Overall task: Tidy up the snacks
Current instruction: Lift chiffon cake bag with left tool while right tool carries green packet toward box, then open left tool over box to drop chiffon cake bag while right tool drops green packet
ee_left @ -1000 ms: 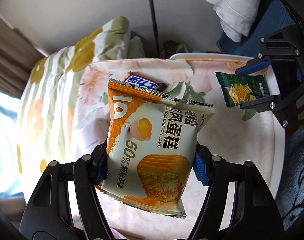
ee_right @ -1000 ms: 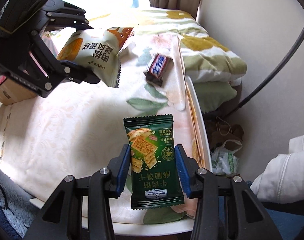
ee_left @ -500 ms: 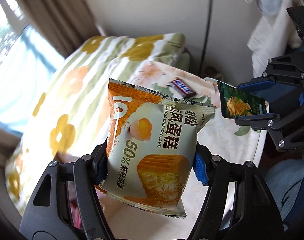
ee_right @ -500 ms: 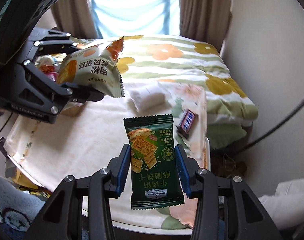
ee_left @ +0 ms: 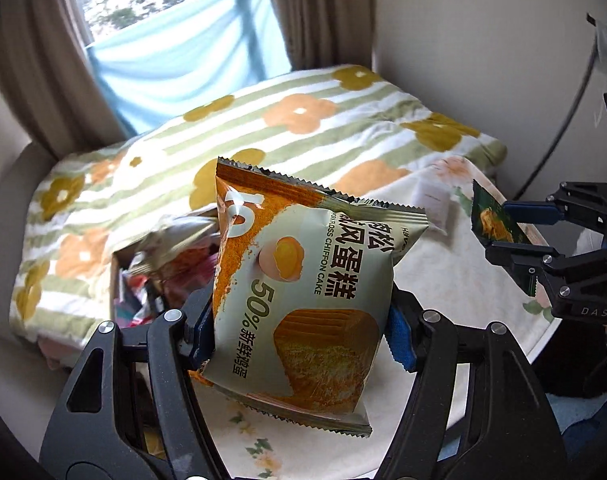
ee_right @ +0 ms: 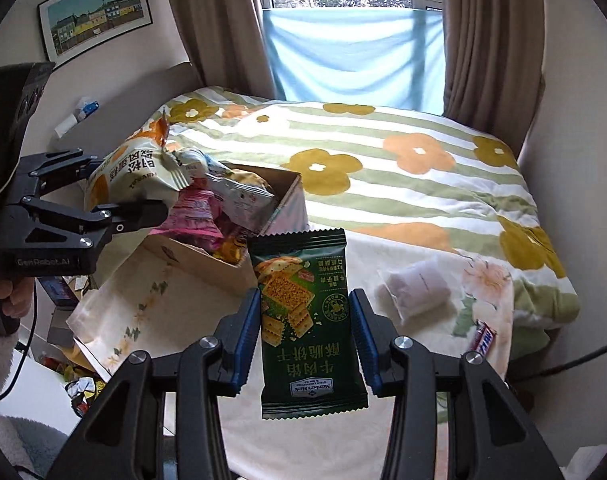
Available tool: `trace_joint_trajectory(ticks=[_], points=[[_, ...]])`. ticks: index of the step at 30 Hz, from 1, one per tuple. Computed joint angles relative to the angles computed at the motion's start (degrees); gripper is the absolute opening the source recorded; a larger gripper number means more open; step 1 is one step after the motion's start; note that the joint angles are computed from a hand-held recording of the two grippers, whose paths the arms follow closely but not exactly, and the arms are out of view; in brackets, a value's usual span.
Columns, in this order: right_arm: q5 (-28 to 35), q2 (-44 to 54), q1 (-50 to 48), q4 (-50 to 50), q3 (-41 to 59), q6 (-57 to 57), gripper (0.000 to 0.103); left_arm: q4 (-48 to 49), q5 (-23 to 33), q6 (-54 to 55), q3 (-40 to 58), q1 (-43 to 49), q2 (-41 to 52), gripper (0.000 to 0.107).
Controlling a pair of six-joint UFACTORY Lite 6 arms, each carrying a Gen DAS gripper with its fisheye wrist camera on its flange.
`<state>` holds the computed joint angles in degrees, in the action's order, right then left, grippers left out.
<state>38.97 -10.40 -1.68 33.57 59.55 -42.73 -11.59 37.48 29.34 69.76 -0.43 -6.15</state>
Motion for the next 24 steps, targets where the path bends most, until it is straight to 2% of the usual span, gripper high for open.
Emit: trace_joint_trajectory(ticks=[5, 12, 18, 24], points=[[-3.9, 7.6, 10.6, -5.7, 7.5, 12.1, 0.041, -9.1, 0.4, 12.0, 4.0, 13.5, 4.0, 0.065], [-7.4, 21.0, 20.8, -17.6, 20.7, 33.9, 0.041, -19.8, 5.0, 23.7, 19.3, 26.6, 19.5, 0.065], [-7.2, 32.3, 24.6, -28.0, 32.2, 50.6, 0.041, -22.0, 9.7, 25.8, 34.7, 30.9, 34.3, 0.065], [-6.5, 39.8, 23.9, -27.1, 39.0, 56.5, 0.041, -20.4, 12.8, 22.9, 44.8, 31.6, 44.4, 0.065]])
